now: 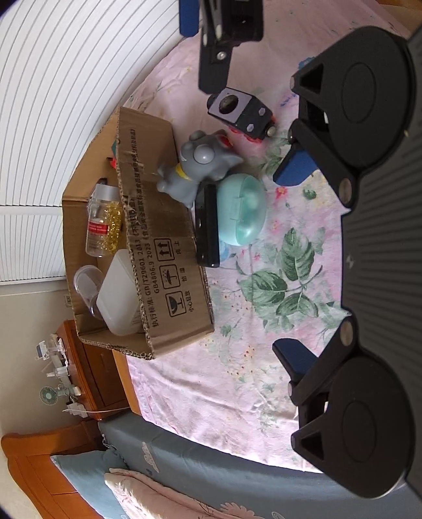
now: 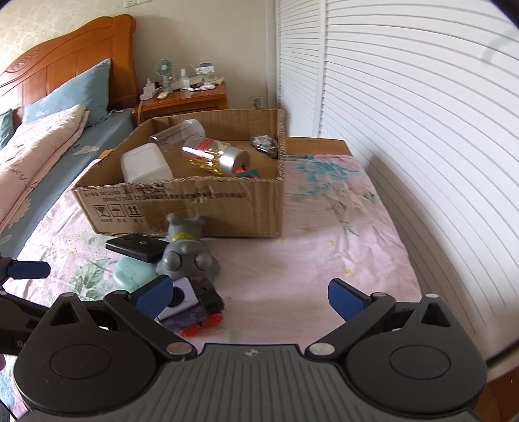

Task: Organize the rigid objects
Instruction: 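Move the right tool to the blue block toy car while the left tool approaches the mint case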

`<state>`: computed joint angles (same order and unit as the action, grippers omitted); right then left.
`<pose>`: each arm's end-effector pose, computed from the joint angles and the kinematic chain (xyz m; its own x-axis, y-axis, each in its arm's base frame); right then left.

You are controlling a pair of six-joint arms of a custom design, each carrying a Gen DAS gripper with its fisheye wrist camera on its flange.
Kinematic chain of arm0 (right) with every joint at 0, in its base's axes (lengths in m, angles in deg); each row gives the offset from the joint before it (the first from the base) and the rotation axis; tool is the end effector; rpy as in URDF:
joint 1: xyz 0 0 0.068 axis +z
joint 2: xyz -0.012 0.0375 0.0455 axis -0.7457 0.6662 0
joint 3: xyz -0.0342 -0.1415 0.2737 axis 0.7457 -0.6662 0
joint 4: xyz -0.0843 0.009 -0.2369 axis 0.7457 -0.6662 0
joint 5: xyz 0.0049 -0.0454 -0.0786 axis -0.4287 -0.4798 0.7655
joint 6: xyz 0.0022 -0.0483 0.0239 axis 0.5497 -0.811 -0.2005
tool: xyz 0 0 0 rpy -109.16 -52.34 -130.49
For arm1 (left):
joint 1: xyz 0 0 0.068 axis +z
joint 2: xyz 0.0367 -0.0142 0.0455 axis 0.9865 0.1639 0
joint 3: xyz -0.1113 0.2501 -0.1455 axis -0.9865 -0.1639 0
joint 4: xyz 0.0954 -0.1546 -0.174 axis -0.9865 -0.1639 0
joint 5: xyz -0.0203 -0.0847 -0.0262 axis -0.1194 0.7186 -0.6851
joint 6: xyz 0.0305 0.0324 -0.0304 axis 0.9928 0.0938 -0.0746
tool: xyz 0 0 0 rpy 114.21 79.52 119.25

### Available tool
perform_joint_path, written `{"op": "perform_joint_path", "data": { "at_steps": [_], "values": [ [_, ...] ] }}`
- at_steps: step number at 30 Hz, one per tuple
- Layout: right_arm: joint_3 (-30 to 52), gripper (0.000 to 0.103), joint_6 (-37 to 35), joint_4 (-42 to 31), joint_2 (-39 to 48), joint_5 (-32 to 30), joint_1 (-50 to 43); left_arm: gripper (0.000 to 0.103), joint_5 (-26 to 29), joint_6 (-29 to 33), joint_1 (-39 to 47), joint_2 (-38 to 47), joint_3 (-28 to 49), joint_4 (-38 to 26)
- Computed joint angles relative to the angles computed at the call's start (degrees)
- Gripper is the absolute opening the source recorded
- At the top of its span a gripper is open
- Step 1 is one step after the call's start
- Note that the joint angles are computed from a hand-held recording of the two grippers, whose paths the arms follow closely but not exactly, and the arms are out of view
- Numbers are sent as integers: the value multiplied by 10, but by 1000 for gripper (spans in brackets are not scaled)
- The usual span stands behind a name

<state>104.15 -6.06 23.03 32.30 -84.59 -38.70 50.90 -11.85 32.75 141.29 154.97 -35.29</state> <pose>0.3382 0.0648 0.2156 -0.6434 -0.2554 -0.7217 -0.4157 0.9082 0.0491 0.2686 -0.2675 0.1669 -0.7753 -0.0830 -0.6261 -0.1518 0.9868 0.0572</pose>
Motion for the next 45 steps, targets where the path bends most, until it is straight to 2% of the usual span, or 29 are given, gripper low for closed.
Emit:
{"op": "perform_joint_path", "data": {
  "at_steps": [11, 19, 27, 33, 37, 45],
  "values": [
    [94, 103, 4, -49, 87, 7, 27, 100, 6, -15, -1, -13, -20, 5],
    [38, 103, -21, -37, 56, -22, -12, 100, 14, -12, 5, -19, -36, 26],
    [-12, 103, -54, -14, 24, -22, -33, 100, 22, -16, 8, -18, -42, 38],
    [-16, 103, -51, -1, 42, -8, -12, 100, 21, -6, 7, -22, -49, 55],
    [-29, 103, -57, 33, 61, 39, 4, 100, 28, 7, 9, -19, -47, 66],
    [-41, 103, -61, 52, 65, 19, -37, 100, 56, 48, 20, 14, -31, 107]
  ]
}}
